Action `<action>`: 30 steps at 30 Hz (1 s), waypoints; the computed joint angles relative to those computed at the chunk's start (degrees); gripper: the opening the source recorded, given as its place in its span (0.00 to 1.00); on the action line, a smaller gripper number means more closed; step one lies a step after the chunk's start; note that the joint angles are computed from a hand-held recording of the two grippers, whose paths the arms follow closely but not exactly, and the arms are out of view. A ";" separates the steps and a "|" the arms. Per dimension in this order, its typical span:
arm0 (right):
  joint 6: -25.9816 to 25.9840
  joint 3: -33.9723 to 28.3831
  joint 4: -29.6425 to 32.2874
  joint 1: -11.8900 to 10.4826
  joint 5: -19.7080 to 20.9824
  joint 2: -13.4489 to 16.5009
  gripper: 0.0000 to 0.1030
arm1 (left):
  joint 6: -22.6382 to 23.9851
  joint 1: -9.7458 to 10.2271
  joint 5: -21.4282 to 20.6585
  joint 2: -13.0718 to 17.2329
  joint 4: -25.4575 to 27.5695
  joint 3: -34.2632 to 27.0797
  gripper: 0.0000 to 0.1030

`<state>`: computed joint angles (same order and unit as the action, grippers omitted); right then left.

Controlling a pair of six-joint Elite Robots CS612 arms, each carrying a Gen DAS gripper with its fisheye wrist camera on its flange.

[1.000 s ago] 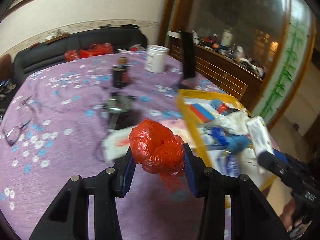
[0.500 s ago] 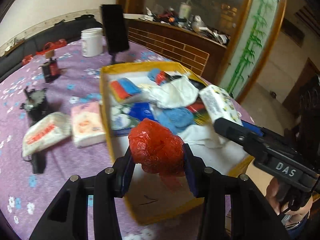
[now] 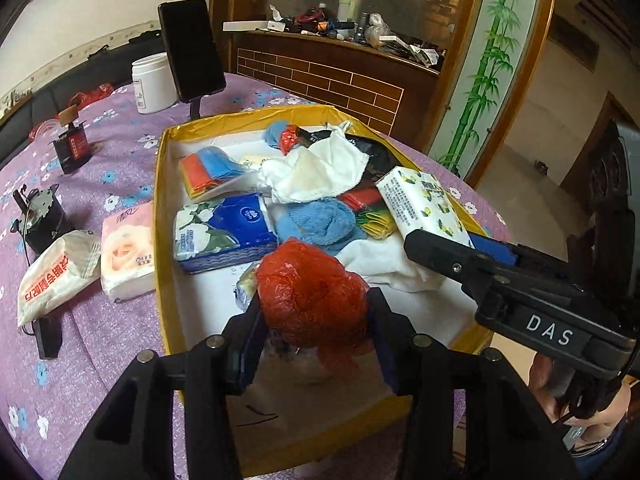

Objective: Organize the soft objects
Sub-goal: 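Lower the red bag and tissue pack into the tray and open both tools, then withdraw both tools from the tray toward the remaining items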

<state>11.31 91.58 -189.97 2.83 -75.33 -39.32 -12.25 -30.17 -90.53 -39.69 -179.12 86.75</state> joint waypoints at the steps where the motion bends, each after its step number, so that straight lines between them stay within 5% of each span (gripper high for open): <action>1: -0.11 0.03 0.07 -0.01 -0.10 -0.02 0.56 | 0.01 0.00 -0.11 0.05 0.02 -0.09 0.50; 11: 1.26 0.89 -1.10 -0.25 0.03 -0.67 0.63 | -0.16 0.03 -0.79 -0.27 -1.23 0.26 0.66; 23: 2.31 2.49 -5.67 0.07 -0.16 -1.89 0.64 | -1.28 0.50 -0.16 -2.00 -5.21 2.79 0.67; 30: -0.06 1.96 -4.28 1.23 2.19 -2.31 0.64 | -4.34 2.62 1.03 -3.62 -9.07 6.30 0.67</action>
<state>11.24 93.54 -194.25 4.06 -73.14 -41.64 -16.59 -27.55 -89.50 -43.31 -188.19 93.05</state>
